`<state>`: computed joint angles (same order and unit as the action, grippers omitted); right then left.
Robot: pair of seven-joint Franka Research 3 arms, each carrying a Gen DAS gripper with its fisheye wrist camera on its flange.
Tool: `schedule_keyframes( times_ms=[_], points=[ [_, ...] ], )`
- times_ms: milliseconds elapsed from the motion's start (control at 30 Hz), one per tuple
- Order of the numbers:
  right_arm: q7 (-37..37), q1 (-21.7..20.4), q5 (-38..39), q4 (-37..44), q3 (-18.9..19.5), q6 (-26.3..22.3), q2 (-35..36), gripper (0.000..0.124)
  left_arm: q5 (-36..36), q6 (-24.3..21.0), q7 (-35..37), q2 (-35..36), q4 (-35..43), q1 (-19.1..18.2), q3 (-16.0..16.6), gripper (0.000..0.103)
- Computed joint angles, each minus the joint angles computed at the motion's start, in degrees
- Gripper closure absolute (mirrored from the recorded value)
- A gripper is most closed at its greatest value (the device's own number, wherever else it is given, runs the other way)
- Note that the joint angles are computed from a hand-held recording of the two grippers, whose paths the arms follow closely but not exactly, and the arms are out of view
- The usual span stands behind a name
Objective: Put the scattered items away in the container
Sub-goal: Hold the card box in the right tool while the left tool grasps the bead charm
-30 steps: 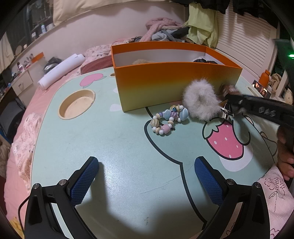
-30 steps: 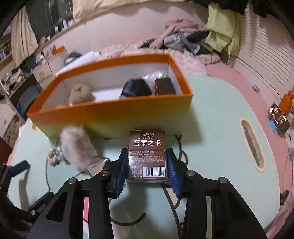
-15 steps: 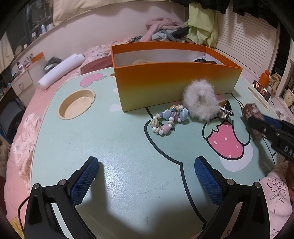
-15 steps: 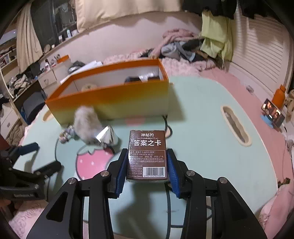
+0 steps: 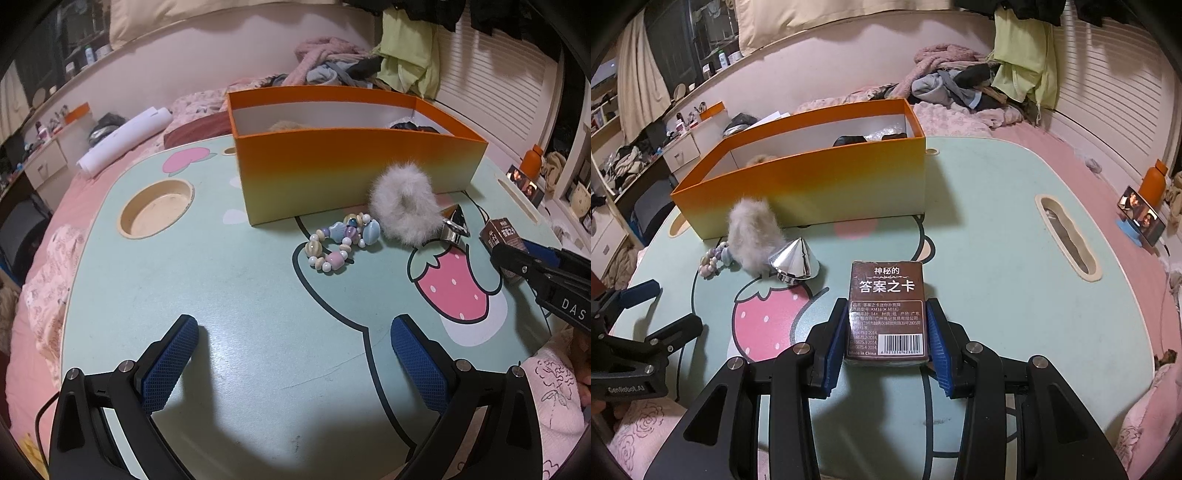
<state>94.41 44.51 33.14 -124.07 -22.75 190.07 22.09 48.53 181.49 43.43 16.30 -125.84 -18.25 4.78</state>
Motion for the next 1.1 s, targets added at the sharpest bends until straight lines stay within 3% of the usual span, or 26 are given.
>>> schedule_keyframes(
  times_ms=[167,300,333,367,467,500,600,700,833,933,967,1033,1100],
  points=[
    [-0.1,0.2,0.1,-0.1,-0.2,0.0,-0.1,0.082,-5.4,0.5,5.2,0.0,-0.4,4.6,-5.0,0.000],
    [-0.1,0.2,0.2,-0.1,-0.2,0.0,-0.1,0.082,-14.3,0.2,14.9,0.3,-0.8,13.7,-15.0,0.000],
    [-0.1,0.2,0.2,-0.1,-0.1,0.0,-0.1,0.082,-15.3,0.2,16.2,0.4,-0.6,14.0,-15.5,0.000],
    [-0.1,0.2,0.2,-0.1,-0.1,0.0,-0.1,0.082,-15.1,0.5,16.3,0.3,-0.5,12.6,-14.0,0.000],
    [-0.2,0.2,0.3,-0.1,-0.1,0.0,-0.1,0.082,-12.2,1.0,14.2,0.4,1.0,3.6,-4.5,0.000],
    [-0.2,0.2,0.3,-0.1,-0.1,0.0,-0.1,0.082,-12.0,0.9,14.5,0.6,1.6,2.8,-3.8,0.000],
    [-0.1,0.4,0.4,0.0,-0.4,0.0,0.0,0.082,-13.6,0.9,17.6,1.8,3.3,4.9,-6.6,0.002],
    [-0.1,0.8,0.4,0.0,-0.7,-0.1,0.0,0.082,-18.1,-1.2,24.4,4.1,6.6,10.5,-14.1,0.008],
    [0.0,1.1,0.5,-0.1,-1.0,0.0,0.0,0.082,-21.8,-3.8,30.4,6.8,10.4,11.7,-17.2,0.014],
    [0.0,1.1,0.5,-0.1,-0.9,0.0,0.0,0.082,-25.6,-5.6,36.6,8.5,12.0,14.8,-21.6,0.033],
    [0.0,1.1,0.5,-0.1,-0.9,0.0,0.0,0.082,-27.1,-6.6,38.7,9.0,12.3,16.1,-23.3,0.050],
    [-0.1,0.9,0.5,-0.2,-0.7,0.1,-0.1,0.082,-27.2,-5.1,39.1,8.5,11.3,14.2,-21.2,0.065],
    [-0.1,1.1,0.7,-0.3,-0.8,0.2,-0.2,0.082,-29.0,-3.9,41.4,8.0,9.8,15.7,-22.7,0.080]
  ],
)
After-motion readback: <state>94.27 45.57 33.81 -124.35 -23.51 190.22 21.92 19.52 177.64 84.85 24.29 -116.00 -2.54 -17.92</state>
